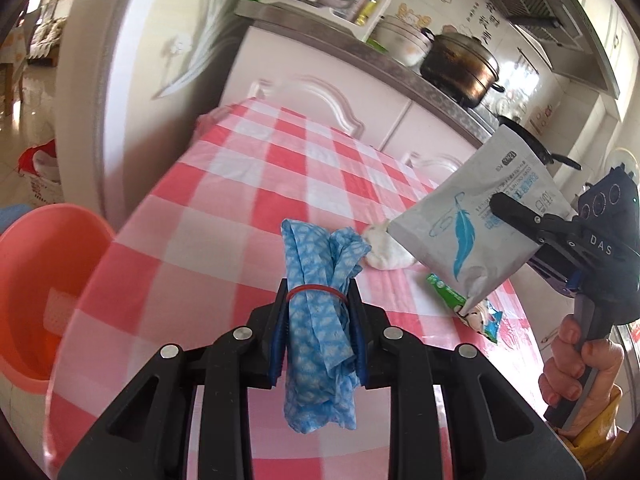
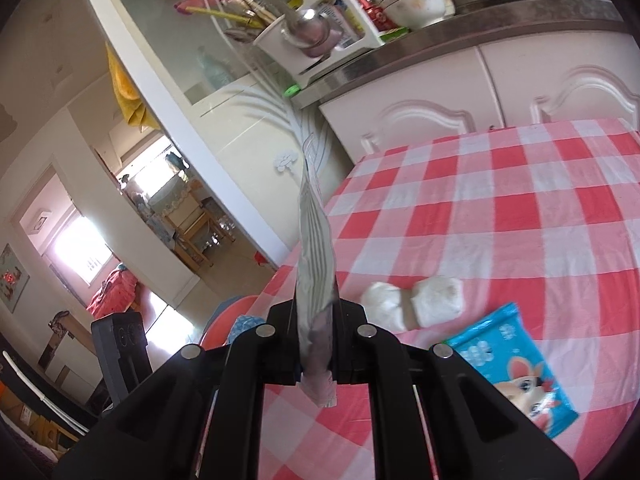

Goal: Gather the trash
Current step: 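Carry both items over the orange bucket and open both tools to drop them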

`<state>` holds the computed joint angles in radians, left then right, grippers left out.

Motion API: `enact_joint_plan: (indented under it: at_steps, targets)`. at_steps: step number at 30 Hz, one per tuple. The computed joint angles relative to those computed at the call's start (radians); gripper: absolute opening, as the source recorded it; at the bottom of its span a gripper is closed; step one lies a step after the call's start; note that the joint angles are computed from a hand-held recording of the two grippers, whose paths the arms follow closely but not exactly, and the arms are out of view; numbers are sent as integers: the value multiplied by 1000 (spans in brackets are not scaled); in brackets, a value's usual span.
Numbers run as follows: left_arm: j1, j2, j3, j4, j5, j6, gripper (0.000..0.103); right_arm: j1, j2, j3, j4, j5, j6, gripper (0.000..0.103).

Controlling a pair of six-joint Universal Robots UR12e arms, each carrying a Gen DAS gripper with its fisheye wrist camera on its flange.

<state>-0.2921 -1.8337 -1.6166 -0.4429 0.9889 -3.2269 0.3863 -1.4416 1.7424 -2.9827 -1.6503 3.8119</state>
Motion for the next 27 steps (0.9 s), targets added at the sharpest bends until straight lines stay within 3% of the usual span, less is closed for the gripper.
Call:
enact_joint_plan:
  at_steps: [16, 27]
  targets:
    - [111, 32, -57, 109, 85, -143, 28, 52, 149, -238, 167, 112, -144, 11]
    - [173, 32, -80, 113, 157, -215, 28, 85, 303, -466, 307, 181, -262, 11]
